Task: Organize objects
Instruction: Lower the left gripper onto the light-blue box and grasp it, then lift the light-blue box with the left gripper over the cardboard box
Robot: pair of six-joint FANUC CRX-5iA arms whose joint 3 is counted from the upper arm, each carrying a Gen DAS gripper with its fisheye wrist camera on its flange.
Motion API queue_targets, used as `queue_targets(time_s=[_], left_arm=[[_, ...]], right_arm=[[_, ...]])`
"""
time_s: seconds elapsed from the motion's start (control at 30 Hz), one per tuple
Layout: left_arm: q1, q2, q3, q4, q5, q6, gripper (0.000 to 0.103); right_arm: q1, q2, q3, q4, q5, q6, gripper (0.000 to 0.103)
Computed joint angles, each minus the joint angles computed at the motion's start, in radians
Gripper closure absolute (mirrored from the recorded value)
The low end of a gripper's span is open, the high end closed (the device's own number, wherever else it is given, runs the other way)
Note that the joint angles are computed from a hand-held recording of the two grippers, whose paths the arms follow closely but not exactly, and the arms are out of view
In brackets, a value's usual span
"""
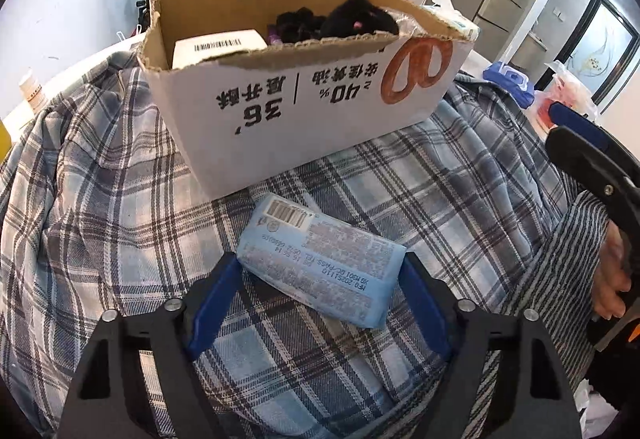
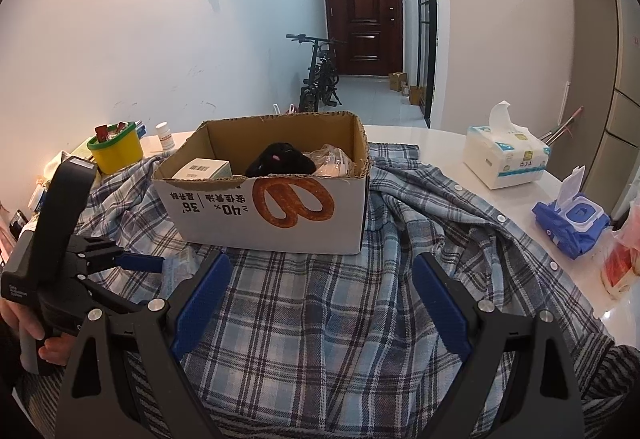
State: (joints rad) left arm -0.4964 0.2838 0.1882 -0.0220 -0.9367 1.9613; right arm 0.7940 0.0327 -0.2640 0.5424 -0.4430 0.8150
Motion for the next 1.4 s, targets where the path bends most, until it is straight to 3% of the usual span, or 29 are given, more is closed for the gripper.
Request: queue_targets(time_s=[0.27,0.43,0.53,0.67,0.77,0.93,1.03,1.2,1.4], left_arm=[[-0.067,-0.057,0.006,-0.176,-0.006,0.185,0.026],[-0.161,-0.103,0.014,-0.393,-0.040,0.431,0.026],[-0.219,-0.109,0.030,-0.522,-0.068,0.556,0.026],[-0.284,-0.105,0.038,-0.684,-0.100,0.698,0.026],[-0.262,-0.114,0.014,-0.650,-0.065,0.688,0.026],[-0.290,-0.117,0.018,-0.703,-0.081,0.722,0.026],[-0.310,-0.113,0.028,-0.737,-0.103,0.740,0.026],[-0.352,-0.109,0.065,-0.804,-0.195,0.796,0.026],[-0.346,-0.175,0.067,-0.784,-0.151,0.791,0.026]], right_arm=[[-0.002,-0.001,-0.007,0.008,0.003,-0.016,0.011],[0.002,-0.004,-0.012,-0.009,0.006,-0.007,0.011],[0.014,0.002,0.007,-0.078,-0.007,0.070,0.011],[0.022,0.001,-0.018,-0.008,0.004,0.025,0.011],[0.019,0.010,-0.013,-0.009,-0.002,0.022,0.011],[0.018,0.029,0.028,-0.101,-0.040,0.095,0.011],[0.020,0.029,0.014,-0.058,-0.034,0.060,0.012],[0.019,0.029,0.001,0.008,-0.026,0.010,0.023],[0.010,-0.017,0.001,0.031,0.004,-0.020,0.029]])
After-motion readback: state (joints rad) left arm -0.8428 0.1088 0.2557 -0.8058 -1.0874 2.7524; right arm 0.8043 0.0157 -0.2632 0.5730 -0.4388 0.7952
